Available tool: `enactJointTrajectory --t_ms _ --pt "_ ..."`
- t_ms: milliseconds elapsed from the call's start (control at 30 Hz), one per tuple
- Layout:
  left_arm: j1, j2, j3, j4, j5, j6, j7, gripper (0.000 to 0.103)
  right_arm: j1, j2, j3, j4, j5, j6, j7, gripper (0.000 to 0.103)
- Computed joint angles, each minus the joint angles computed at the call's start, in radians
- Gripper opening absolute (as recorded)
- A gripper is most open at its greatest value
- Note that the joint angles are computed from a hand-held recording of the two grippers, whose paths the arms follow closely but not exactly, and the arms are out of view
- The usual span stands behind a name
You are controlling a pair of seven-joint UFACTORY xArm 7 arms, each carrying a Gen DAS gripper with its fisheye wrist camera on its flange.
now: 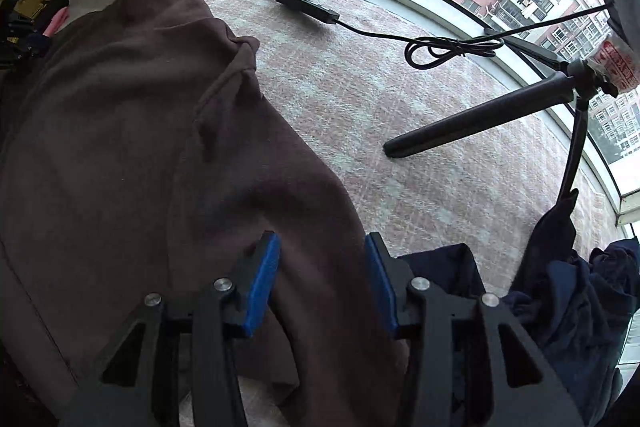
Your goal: Fold clothes
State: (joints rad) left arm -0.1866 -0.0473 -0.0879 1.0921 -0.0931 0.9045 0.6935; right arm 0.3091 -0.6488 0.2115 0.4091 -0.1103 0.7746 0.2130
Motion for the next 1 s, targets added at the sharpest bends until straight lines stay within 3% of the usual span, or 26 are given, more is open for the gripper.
enactJointTrajectory --t_ms 200,233,267,400,467,533,667,700,767,833,933,1000 --pt "0.007 0.021 0.004 0.041 -0.026 0.055 -0.029 0.020 -0.012 0.057 -0.093 -0.004 0.072 -0.055 -0.077 0.046" --pt "0.007 0.020 0.003 0.042 -0.028 0.056 -0.030 0.020 0.005 0.062 -0.113 -0.009 0.102 -0.062 -0.113 0.034" --pt "0.007 0.020 0.002 0.043 -0.029 0.057 -0.032 0.020 0.028 0.052 -0.134 -0.018 0.141 -0.074 -0.143 0.001" --pt "0.008 0.024 0.003 0.055 -0.048 0.076 -0.031 0.021 -0.041 -0.042 -0.048 -0.026 0.057 -0.011 -0.111 0.002" --pt "0.009 0.023 0.003 0.057 -0.054 0.080 -0.033 0.021 -0.118 -0.081 -0.020 -0.034 -0.006 0.019 -0.032 0.002" --pt "0.007 0.018 0.000 0.054 -0.053 0.076 -0.035 0.021 -0.112 -0.085 -0.044 -0.053 0.012 0.003 -0.020 0.002" --pt "-0.004 0.014 -0.011 0.064 0.001 0.079 -0.076 0.021 -0.123 0.003 0.073 0.002 -0.121 0.045 0.029 0.004" --pt "-0.009 0.008 -0.014 0.069 0.001 0.071 -0.080 0.019 -0.128 0.021 0.092 0.021 -0.151 0.064 0.056 0.008" --pt "-0.018 0.002 -0.016 0.087 -0.036 0.061 -0.058 0.019 -0.123 0.025 0.105 0.053 -0.184 0.044 0.123 0.030" --pt "-0.030 0.014 -0.023 0.109 -0.052 0.050 -0.046 0.030 -0.074 0.040 0.059 0.074 -0.149 -0.041 0.108 0.044" --pt "-0.048 0.056 -0.037 0.144 -0.003 0.055 -0.074 0.029 0.003 0.183 -0.007 0.159 -0.050 -0.127 0.034 0.046" --pt "-0.057 0.074 -0.042 0.153 0.019 0.062 -0.085 0.029 -0.033 0.263 0.041 0.200 -0.098 -0.132 0.073 0.046"
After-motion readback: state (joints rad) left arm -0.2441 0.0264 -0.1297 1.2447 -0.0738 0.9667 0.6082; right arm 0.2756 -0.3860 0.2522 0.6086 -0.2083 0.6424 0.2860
